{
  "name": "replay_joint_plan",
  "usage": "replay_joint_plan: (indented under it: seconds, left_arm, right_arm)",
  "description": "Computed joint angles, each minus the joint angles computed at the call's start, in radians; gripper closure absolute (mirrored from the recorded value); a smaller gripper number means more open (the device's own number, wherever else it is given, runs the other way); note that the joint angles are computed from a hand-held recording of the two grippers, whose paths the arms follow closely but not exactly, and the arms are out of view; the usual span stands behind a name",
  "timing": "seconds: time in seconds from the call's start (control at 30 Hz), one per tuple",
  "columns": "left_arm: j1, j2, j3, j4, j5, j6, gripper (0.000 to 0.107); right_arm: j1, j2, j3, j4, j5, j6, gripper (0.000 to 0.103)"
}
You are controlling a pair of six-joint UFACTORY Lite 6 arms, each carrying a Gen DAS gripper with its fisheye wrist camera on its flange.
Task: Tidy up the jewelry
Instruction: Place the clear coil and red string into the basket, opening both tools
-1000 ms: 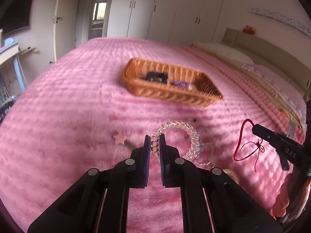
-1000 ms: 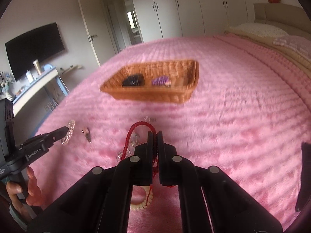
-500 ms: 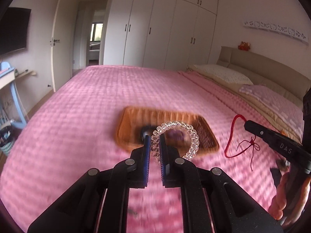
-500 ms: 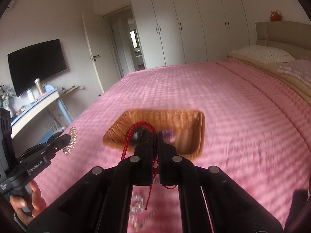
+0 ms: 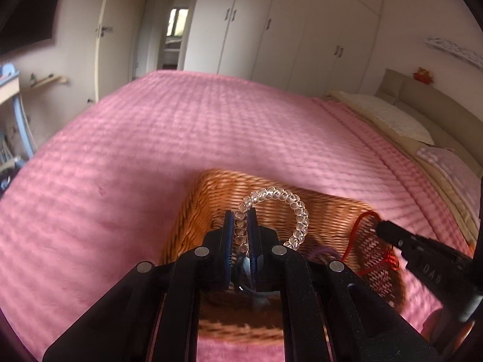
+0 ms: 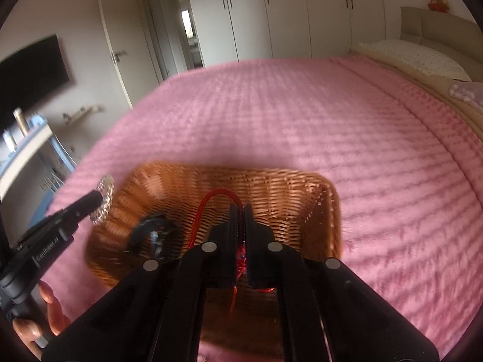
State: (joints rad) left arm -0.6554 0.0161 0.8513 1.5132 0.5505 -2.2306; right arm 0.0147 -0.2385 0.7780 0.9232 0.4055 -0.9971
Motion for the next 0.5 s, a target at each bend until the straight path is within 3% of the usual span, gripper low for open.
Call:
replay_joint_plan:
  seconds: [0.2,0.5]
  left_arm:
    - [0.054,0.092,0.017,0.046,-0.05,-0.037,0.099]
    - [0.073,0.093,-0.008,0.088,-0.119,-0.075,0.097]
  right_arm:
    - [0.065,0.161,0.059,-0.022,-0.065,0.033,0.1]
    - [0.076,0.159,0.05,-0.073,-0.066,0.092,0.099]
